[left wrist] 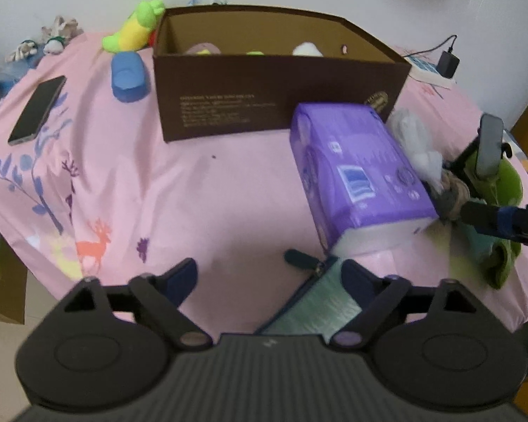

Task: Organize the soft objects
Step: 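Move the left gripper to the teal pouch while the right gripper approaches the green knit cloth, then grasp the teal pouch by its zipper with left while right grasps the green knit cloth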

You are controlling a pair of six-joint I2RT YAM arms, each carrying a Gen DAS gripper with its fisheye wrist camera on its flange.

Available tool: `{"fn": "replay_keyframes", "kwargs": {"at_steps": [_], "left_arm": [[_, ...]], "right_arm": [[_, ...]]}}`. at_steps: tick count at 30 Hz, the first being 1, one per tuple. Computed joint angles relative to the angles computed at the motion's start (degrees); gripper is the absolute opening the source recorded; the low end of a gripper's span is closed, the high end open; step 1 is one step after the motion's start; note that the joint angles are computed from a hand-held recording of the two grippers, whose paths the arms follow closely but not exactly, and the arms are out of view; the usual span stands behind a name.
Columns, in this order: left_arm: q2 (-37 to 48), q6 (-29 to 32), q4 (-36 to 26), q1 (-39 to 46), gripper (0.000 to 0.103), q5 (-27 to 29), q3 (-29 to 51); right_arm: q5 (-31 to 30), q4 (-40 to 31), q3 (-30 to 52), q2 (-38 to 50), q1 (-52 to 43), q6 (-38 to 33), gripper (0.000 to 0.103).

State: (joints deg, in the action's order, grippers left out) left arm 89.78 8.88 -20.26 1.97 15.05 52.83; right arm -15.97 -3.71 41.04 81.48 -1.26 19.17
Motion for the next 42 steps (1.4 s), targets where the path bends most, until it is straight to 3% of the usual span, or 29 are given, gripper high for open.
{"fn": "replay_keyframes", "kwargs": {"at_steps": [4,24,36,42], "left_arm": [[0.11,1.17,-1.32,-0.09,0.094,2.53,-0.44],[1.81,4.99,-1.33,-2.54,0.094,1.28,-1.96],[2.22,7.37,0.68,-4.01,0.094,0.51,-4.3],[3.39,8.26,0.96,-4.8,0.094,-0.24,-4.14]], "right_arm": [[-0.54,-0.3,-0.58,0.04,-0.22,0.15,0.032],[-0.43,-2.47,-4.07,-5.96,-4.51,2.25,0.032],[6.13,-3.21,-8.48,-14.05,-13.0,1.16,0.032],[7.39,-3.18,-8.26,-11.13,-17.48,-2.4,0.032]]}}
